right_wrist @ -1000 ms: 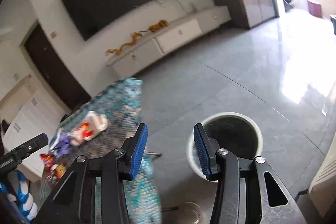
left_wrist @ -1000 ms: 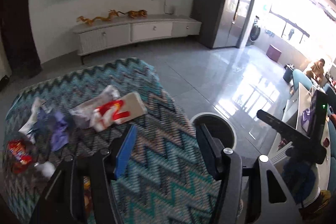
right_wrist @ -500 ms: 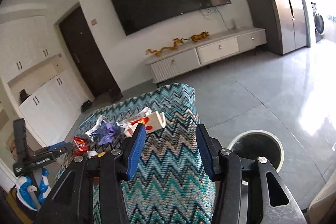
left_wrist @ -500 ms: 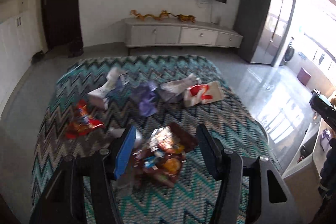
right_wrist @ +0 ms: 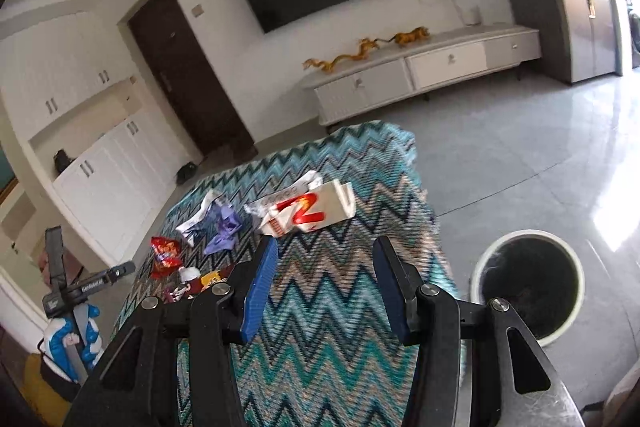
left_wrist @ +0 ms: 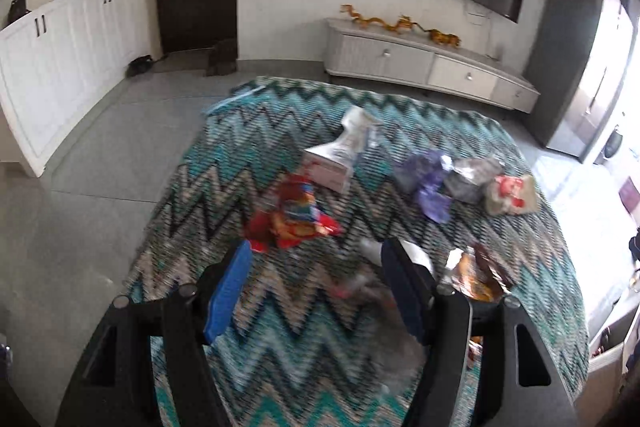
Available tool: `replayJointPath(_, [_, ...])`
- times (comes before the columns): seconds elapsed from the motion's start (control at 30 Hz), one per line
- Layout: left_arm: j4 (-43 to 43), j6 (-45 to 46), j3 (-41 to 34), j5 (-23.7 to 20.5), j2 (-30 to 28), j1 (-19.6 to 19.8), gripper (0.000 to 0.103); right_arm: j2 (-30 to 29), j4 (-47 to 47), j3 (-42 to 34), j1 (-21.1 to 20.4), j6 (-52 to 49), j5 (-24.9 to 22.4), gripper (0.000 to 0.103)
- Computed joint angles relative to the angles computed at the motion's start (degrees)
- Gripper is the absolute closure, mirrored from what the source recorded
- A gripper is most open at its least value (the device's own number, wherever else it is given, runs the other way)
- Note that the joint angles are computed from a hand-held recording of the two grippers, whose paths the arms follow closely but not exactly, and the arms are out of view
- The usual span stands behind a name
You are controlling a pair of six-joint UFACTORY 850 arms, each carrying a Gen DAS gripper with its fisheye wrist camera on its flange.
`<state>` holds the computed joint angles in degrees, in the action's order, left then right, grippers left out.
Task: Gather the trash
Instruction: 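Move both open tools back over the blanket toward the remaining trash, then grasp the red chip bag with the left tool while the right tool grasps a purple wrapper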
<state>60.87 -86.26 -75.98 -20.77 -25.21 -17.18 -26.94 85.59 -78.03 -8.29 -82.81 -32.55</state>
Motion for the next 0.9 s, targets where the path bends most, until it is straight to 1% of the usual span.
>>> replayJointPath(0.23, [-3.86, 5.78, -3.95, -0.71, -3.92, 2.25, 0.037, -6.68, -8.44, -8.28, 3.79, 6.84, -2.89, 0.054])
replayJointPath(0.37, [-6.11, 9.31, -6.32, 0.84, -6.66, 3.36, 0.037, -11.18, -14.97, -14.1, 6.75, 11.11, -4.32, 0.054])
replayJointPath(0.53, [-6.86, 11.01, -7.9, 3.31, -8.84, 4.37, 0.037, -17.02, -23.29, -22.73, 10.82, 15.93, -6.59, 0.053])
replayJointPath(0.7, [-8.83, 12.95, -9.17, 4.66, -10.75, 5.51, 0.038, -24.73, -31.04, -34.37, 14.56, 22.99, -9.24, 0.05])
replayJointPath(0.73, [-9.33, 13.58, -9.43, 4.71, -11.12, 5.68, 0.039, -26.75, -32.71, -37.41, 15.23, 25.1, -10.27, 0.05])
replayJointPath(0.8, [-11.31, 15.71, -9.87, 5.34, -11.84, 6.14, 0.046, -29.74, -35.45, -41.93, 16.33, 28.15, -11.38, 0.05])
replayJointPath(0.9, [-15.52, 19.45, -10.11, 7.46, -12.63, 6.95, 0.051, -34.07, -39.89, -48.55, 17.67, 33.0, -12.23, 0.05])
